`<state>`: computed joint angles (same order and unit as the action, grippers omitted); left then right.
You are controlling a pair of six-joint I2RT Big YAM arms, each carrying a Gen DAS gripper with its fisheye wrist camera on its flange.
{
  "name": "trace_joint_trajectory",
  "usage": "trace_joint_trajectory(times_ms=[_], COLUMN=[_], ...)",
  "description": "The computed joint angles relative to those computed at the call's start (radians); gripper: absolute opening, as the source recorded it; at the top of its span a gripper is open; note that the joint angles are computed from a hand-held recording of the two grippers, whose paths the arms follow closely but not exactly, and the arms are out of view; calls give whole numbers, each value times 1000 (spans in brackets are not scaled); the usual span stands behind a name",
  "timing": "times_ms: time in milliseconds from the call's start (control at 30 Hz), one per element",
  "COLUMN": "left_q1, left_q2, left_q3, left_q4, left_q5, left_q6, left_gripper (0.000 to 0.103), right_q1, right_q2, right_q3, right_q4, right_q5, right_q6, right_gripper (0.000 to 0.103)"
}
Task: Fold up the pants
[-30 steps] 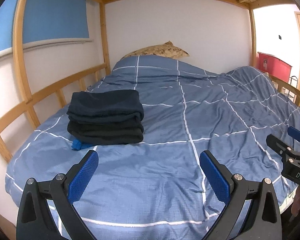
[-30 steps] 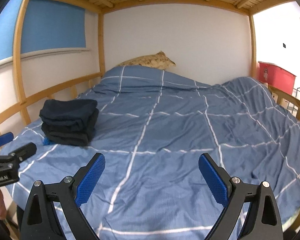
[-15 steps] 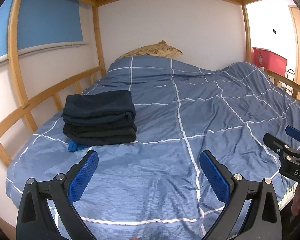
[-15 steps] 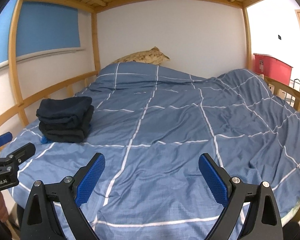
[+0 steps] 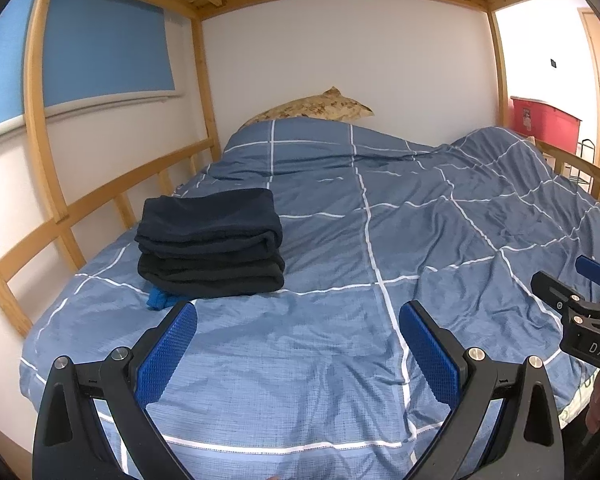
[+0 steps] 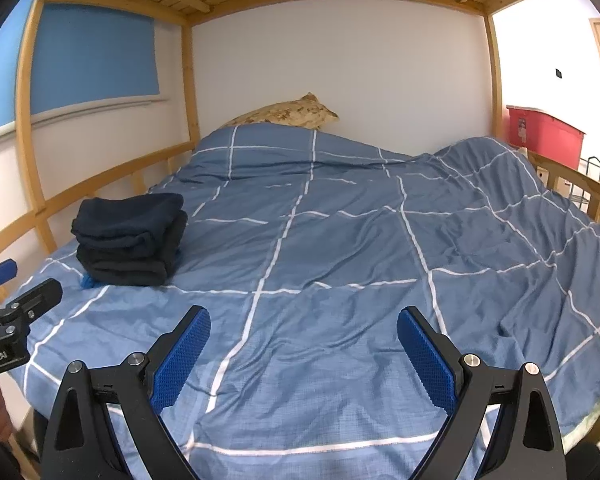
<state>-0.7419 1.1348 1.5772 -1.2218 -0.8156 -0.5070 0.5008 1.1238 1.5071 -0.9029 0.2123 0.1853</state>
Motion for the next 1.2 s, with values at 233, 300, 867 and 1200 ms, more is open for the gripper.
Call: trace_joint_trajectory(times_ms=[233, 300, 867, 1200], left_q1=[3, 1, -2, -4], left_q2=[-4, -3, 1, 2], left_q3=[-2, -1, 7, 10], left_q4=[8, 4, 0, -2], left_q5=[4, 1, -1, 0], left_q6=[4, 1, -2, -1], left_gripper=[103, 103, 103, 103], right_q1=[-1, -1, -6, -4], right_q2=[-1, 0, 1, 2], right_q3=[-1, -2, 8, 9], right_q4=[2, 4, 2, 1], right_q5=[0, 1, 0, 0], right_q6=[-2, -4, -8, -8], right_gripper=[95, 95, 95, 95])
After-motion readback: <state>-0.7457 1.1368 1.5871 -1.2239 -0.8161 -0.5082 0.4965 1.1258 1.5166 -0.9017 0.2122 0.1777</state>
